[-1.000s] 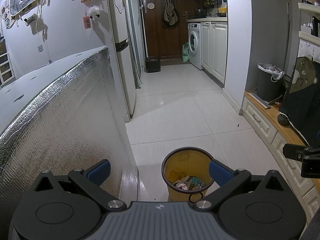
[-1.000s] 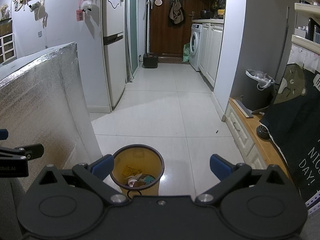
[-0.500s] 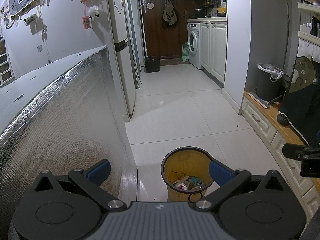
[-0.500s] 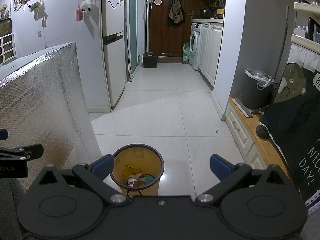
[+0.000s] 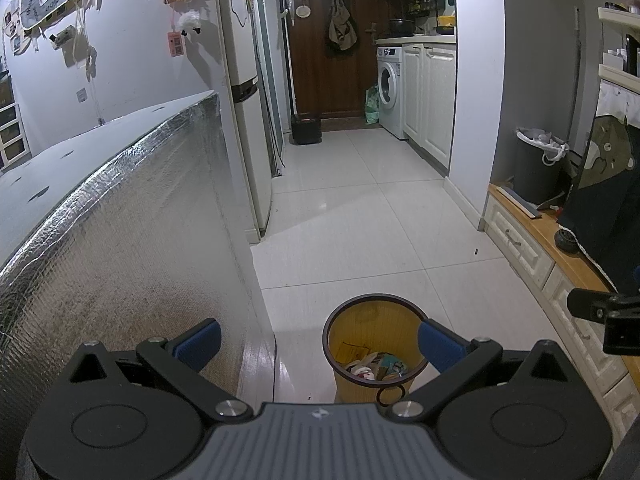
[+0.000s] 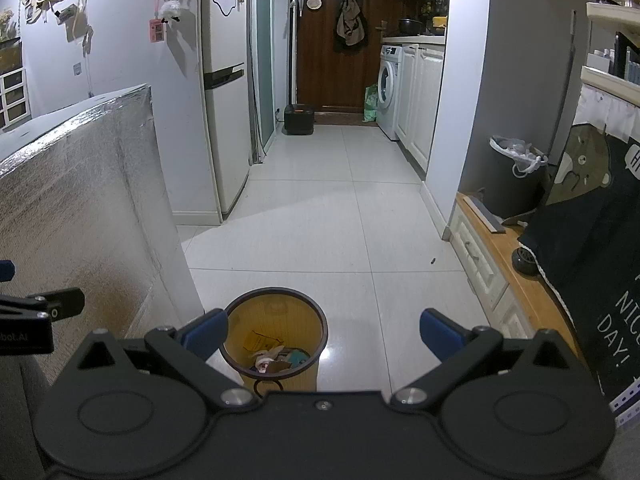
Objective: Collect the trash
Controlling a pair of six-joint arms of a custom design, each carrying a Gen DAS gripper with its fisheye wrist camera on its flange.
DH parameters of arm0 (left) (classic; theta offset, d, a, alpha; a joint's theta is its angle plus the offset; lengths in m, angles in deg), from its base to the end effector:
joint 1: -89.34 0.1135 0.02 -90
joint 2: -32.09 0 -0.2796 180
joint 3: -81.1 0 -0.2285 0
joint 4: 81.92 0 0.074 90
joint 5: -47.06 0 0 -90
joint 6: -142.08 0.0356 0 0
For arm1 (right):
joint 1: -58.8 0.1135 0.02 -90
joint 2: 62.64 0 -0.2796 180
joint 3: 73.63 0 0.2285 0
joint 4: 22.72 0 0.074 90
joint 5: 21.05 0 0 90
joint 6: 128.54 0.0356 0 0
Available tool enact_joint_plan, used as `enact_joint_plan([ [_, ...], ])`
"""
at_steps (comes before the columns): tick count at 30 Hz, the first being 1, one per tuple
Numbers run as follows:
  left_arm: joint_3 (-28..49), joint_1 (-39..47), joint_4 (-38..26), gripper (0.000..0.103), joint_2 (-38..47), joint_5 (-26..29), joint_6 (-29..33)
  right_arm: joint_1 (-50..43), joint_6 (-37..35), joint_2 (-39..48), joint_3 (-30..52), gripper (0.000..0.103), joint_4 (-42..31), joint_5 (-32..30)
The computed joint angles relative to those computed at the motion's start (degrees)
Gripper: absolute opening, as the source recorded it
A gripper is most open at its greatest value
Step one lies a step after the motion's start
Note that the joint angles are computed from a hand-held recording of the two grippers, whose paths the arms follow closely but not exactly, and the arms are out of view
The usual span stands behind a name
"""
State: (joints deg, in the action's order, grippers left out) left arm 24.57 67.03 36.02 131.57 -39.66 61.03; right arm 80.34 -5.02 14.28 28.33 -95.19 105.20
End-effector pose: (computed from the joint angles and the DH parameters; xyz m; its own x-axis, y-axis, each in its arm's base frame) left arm 0.3332 -0.1389 0.4146 -0.4981 0.3723 -0.7832 0.5043 0.8591 0.0876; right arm 0.2247 0.0660 0.4069 -0.5291 0.2699 -0.8045 0.4416 0.8971 0.0105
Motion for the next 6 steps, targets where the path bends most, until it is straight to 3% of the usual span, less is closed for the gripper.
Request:
enact_joint_plan([
  [6, 0.32, 0.15, -0.30, 0.103, 0.15, 0.02, -0.11, 0.34, 0.46, 0.21, 0.41, 0.103, -0.52, 0.28],
])
